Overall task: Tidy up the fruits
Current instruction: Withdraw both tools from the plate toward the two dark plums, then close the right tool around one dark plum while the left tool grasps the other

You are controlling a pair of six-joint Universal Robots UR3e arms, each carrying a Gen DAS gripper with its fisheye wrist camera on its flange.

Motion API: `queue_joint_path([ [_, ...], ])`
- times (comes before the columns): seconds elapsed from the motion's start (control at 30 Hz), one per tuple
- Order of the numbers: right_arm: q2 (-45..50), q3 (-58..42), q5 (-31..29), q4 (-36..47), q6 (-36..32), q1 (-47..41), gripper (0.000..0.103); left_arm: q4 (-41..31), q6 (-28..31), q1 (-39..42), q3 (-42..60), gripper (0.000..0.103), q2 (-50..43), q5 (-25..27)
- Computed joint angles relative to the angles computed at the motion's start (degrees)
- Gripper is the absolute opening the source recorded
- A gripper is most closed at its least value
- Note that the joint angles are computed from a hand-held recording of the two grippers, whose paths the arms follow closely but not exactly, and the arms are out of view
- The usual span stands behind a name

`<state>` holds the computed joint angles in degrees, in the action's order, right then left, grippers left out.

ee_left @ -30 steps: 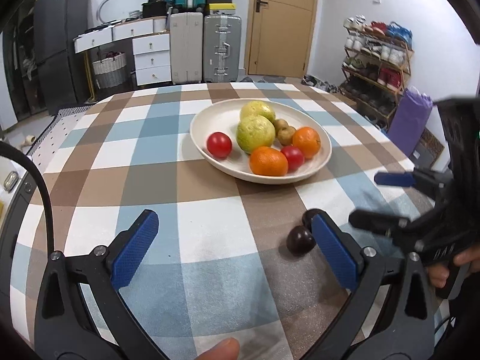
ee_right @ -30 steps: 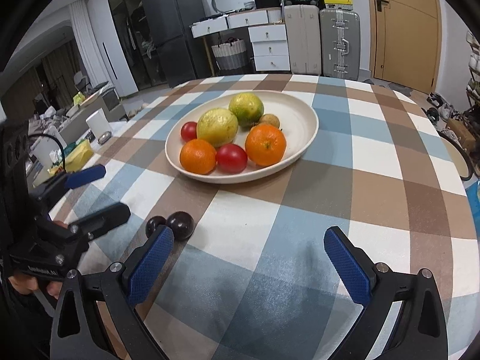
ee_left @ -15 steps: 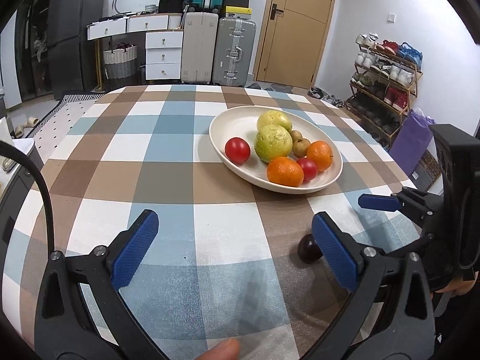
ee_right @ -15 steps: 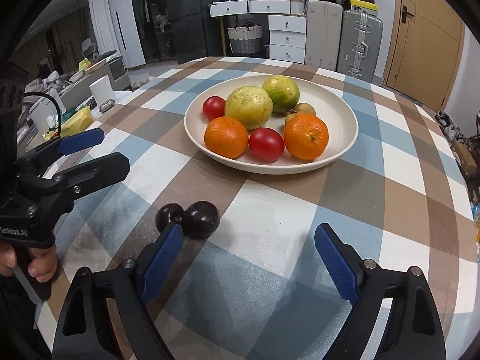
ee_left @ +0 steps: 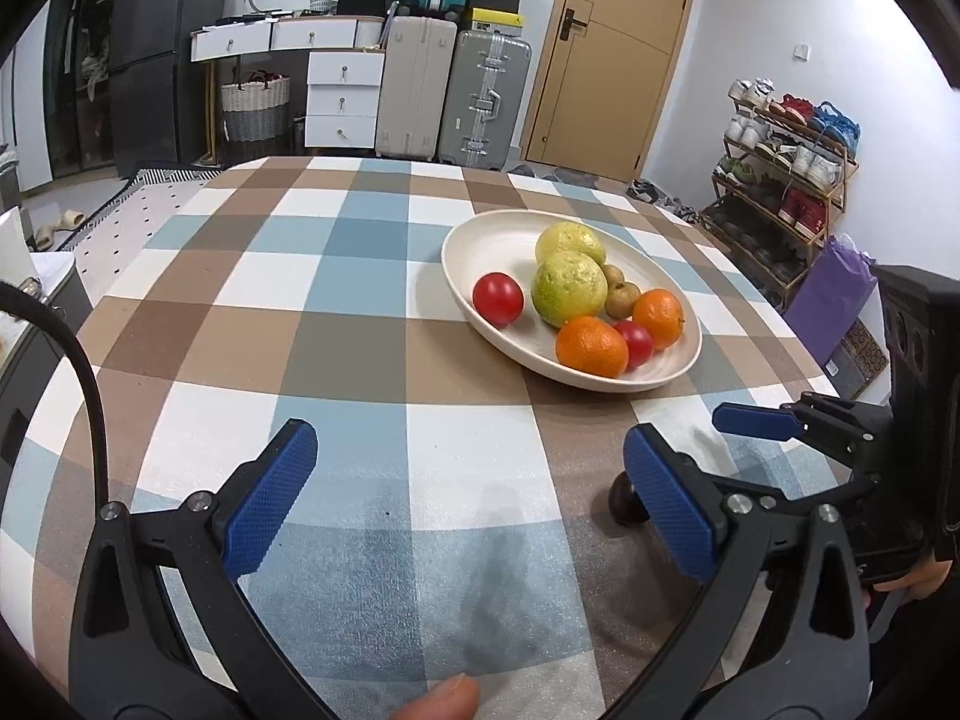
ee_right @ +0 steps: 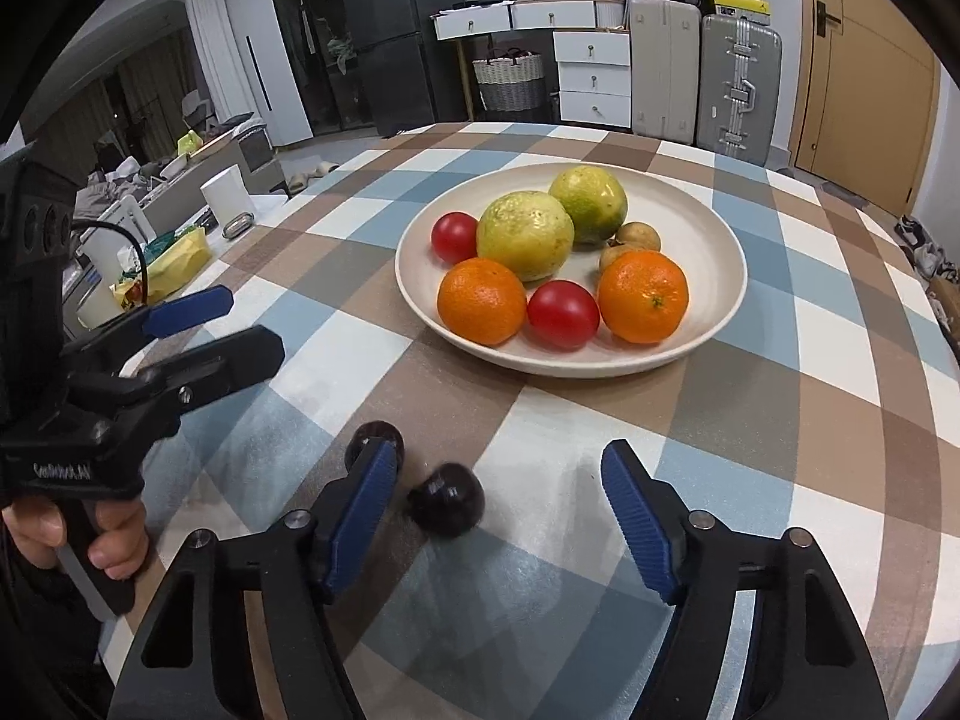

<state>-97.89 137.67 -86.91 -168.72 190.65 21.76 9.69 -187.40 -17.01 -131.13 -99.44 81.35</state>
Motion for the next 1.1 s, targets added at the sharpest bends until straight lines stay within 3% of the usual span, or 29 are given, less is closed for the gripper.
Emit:
queue_joint_path([
  [0.17, -0.5, 1.5, -1.0, -0.2, -0.8, 0.9, 0.073, -1.9, 0.2, -0.4, 1.2, 0.102, -0.7, -0.3],
  [0.37, -0.4, 0.4, -0.4, 0.7, -1.8, 1.0, 0.063, -2.0, 0.1, -0.4, 1.0, 0.102, -0.5, -0.3],
  [0.5, -1.1, 2.2, 5.9, -1.2, -3.3, -2.7, 0.054, -1.7, 0.0, -0.3, 0.9, 0.102, -0.5, -0.4],
  [0.57, -2.1, 3.6, 11.0, -1.3, -3.9, -5.8, 0.044, -1.9, 0.0, -0.4, 1.0, 0.102, -0.5, -0.3],
  [0.77, -3.5, 5.5, 16.0, -1.7, -4.6, -8.4, 0.027, -1.5, 0.0, -0.4, 1.0, 0.102, -0.7, -0.4],
  [0.93, -6.5, 8.1, 16.0, -2.8, -3.9, -8.6, 0.026, -2.1, 0.4, -0.7, 1.4, 0.102, -0.8, -0.9],
  [1.1, -15.8, 12.1, 16.7, 0.1, -3.4, -11.6, 0.026, -3.5, 2.9, -3.0, 2.4, 0.102, -0.7, -1.4],
])
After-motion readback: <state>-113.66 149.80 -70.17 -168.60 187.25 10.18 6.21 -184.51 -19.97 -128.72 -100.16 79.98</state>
